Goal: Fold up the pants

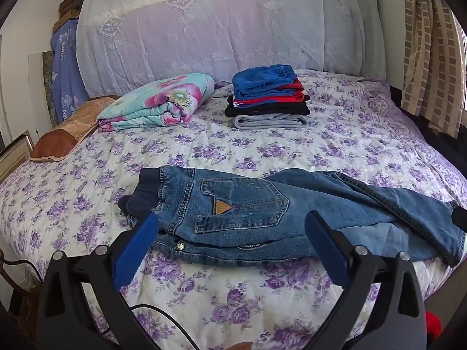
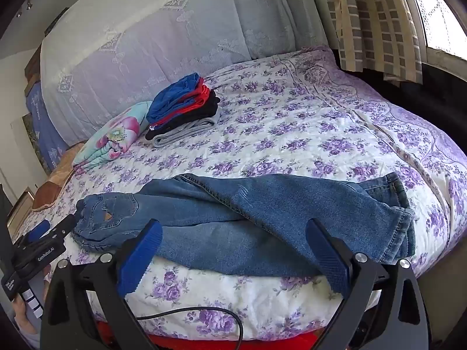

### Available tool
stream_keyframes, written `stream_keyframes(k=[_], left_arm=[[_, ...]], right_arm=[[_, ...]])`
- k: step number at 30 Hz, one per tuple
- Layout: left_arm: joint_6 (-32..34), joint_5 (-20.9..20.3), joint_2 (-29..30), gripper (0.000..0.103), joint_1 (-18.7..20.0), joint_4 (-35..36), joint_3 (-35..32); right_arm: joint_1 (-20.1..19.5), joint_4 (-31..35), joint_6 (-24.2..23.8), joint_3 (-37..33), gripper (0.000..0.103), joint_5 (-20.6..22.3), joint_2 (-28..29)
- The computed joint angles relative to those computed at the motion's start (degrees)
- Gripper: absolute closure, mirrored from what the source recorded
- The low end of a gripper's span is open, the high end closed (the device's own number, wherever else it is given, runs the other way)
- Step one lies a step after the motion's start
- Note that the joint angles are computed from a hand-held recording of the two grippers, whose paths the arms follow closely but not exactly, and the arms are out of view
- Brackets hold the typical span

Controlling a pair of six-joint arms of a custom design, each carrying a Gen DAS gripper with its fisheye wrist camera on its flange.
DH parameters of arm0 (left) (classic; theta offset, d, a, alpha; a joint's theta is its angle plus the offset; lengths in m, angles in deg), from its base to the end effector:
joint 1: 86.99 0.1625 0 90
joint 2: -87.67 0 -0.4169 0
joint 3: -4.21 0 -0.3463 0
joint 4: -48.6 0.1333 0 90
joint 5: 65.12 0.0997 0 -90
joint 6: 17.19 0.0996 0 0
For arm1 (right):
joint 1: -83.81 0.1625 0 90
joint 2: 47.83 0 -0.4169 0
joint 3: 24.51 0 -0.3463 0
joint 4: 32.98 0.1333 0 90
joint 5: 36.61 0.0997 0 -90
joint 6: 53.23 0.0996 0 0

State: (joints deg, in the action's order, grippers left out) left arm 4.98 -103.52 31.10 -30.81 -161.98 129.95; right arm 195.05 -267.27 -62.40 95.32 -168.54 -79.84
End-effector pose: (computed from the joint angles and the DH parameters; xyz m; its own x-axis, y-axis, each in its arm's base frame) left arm -0.0823 -0.5026 0.2261 -0.6626 0.0444 -0.7476 0.6449 0.5415 -0.5394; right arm 0.2374 -0.4265 0.0796 -0.8519 0.1644 0.4972 -0.3402 0.5481 -0.7641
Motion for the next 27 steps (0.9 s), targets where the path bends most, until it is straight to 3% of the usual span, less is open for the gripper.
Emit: stream_keyframes(k=[27], left_arm=[[0.25,-0.16,-0.22,0.005,0.12,-0.30,-0.01]], right_arm=[[0.39,-1.74,0.45,0.00,0.004,-0.27,0.45]])
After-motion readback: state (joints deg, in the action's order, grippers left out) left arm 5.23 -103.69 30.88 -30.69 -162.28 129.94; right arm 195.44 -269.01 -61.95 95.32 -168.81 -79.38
